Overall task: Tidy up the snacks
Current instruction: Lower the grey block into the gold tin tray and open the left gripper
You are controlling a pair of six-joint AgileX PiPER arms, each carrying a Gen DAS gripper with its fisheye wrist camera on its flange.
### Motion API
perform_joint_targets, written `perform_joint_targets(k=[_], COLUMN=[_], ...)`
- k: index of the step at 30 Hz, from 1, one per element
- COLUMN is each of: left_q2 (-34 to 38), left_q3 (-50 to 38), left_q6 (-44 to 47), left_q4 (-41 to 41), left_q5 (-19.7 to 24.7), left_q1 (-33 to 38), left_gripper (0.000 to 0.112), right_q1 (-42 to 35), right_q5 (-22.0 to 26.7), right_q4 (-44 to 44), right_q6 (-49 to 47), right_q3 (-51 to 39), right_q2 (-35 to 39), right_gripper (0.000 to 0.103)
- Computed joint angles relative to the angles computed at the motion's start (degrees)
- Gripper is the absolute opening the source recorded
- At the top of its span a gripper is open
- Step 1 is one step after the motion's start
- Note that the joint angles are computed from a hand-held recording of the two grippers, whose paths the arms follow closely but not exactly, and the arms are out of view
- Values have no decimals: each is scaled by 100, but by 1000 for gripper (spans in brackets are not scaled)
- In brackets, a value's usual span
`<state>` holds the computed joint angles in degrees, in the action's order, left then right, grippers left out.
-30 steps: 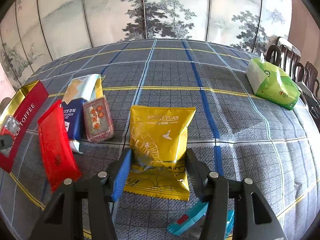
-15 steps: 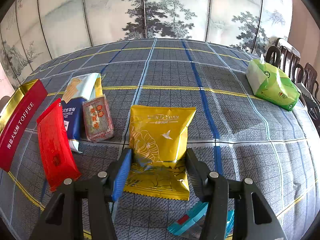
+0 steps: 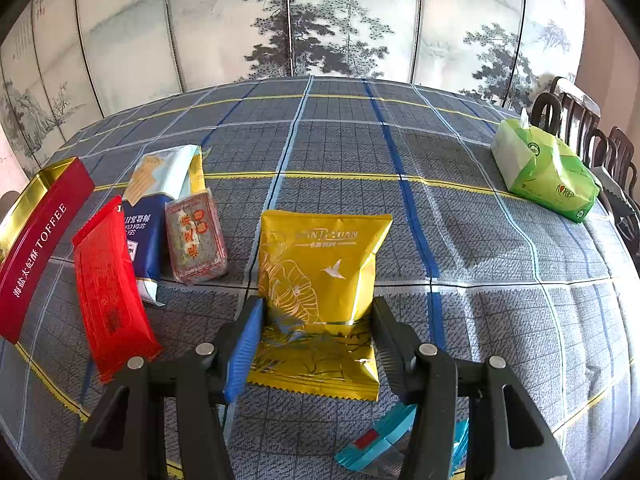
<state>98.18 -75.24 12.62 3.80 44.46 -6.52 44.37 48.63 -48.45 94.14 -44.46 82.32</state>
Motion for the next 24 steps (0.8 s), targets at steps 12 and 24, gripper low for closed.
perform_joint_targets(k=[12, 24], left_q2=[74, 23], left_q3=[103, 132], left_q6=[346, 377], left_q4=[-39, 5], left_q5=[-139, -166], left_q1=[113, 160], left_gripper=[32, 38], right_q1=[21, 67], right_q5=[21, 61], right_q4=[3, 6], right_q6=[5, 24], right_q3=[-17, -53], right_q2=[17, 55], right_gripper=[56, 56])
